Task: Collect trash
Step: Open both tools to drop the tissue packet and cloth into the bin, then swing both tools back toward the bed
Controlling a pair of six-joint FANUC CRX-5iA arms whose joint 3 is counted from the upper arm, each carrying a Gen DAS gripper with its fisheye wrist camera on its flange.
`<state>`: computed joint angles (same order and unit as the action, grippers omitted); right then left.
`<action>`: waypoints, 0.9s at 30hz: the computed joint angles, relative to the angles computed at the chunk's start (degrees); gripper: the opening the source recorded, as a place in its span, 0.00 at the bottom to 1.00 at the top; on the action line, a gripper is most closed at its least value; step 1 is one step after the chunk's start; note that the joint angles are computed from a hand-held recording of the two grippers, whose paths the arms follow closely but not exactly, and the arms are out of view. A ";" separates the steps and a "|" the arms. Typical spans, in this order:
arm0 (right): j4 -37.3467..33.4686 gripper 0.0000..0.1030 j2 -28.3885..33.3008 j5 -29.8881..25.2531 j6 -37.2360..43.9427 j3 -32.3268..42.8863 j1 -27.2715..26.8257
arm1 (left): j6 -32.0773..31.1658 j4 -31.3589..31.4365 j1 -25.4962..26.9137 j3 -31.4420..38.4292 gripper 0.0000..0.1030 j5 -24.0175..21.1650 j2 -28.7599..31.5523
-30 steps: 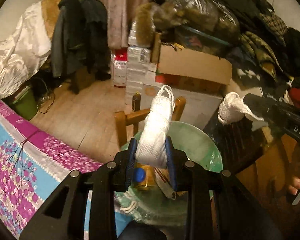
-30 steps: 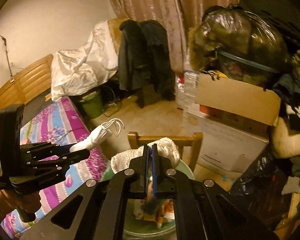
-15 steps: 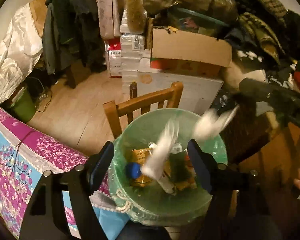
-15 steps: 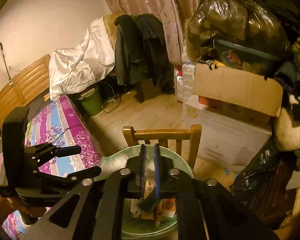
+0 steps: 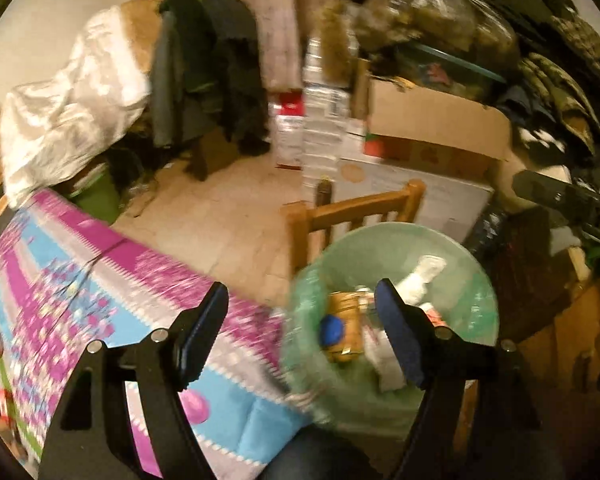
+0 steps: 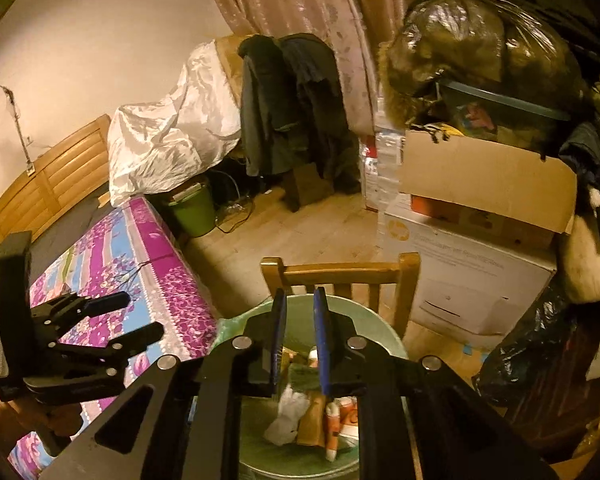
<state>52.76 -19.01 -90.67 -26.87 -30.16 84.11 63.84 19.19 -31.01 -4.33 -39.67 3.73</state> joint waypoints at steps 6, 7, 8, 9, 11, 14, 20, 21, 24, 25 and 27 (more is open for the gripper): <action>2.29 0.21 4.85 8.77 3.42 2.31 -3.85 | 10.01 -7.19 5.77 -6.34 0.70 2.36 -6.03; 2.14 0.24 6.35 10.89 4.68 3.43 -5.01 | 12.03 -8.67 7.26 -8.04 0.70 2.52 -7.48; 2.05 0.26 7.18 12.00 5.26 4.02 -5.54 | 13.10 -9.39 8.79 -9.59 0.70 2.36 -8.74; 2.01 0.27 8.61 14.63 6.40 5.03 -6.57 | 14.23 -10.32 9.80 -10.59 0.70 2.11 -9.69; 1.88 0.27 11.52 19.31 8.87 7.17 -8.26 | 16.95 -12.80 13.06 -13.67 0.70 1.46 -12.73; 0.71 0.27 16.45 25.28 13.86 11.45 -10.27 | 19.46 -13.82 18.76 -18.34 0.70 -0.33 -17.43; -4.56 0.27 27.97 35.57 26.21 23.42 -13.21 | 19.43 -10.62 35.11 -27.90 0.70 -5.66 -27.84; -6.23 0.27 30.78 37.30 29.30 26.75 -13.53 | 18.83 -9.91 37.54 -29.29 0.70 -6.38 -29.38; -11.41 0.27 37.64 40.50 37.95 35.43 -14.01 | 17.13 -7.93 46.16 -32.65 0.70 -9.25 -33.77; -13.56 0.28 40.13 40.86 41.31 38.93 -14.09 | 15.98 -6.84 49.58 -33.75 0.70 -10.22 -35.20; -18.16 0.31 45.23 41.04 48.09 46.30 -14.22 | 13.74 -4.91 53.93 -34.95 0.70 -11.06 -36.42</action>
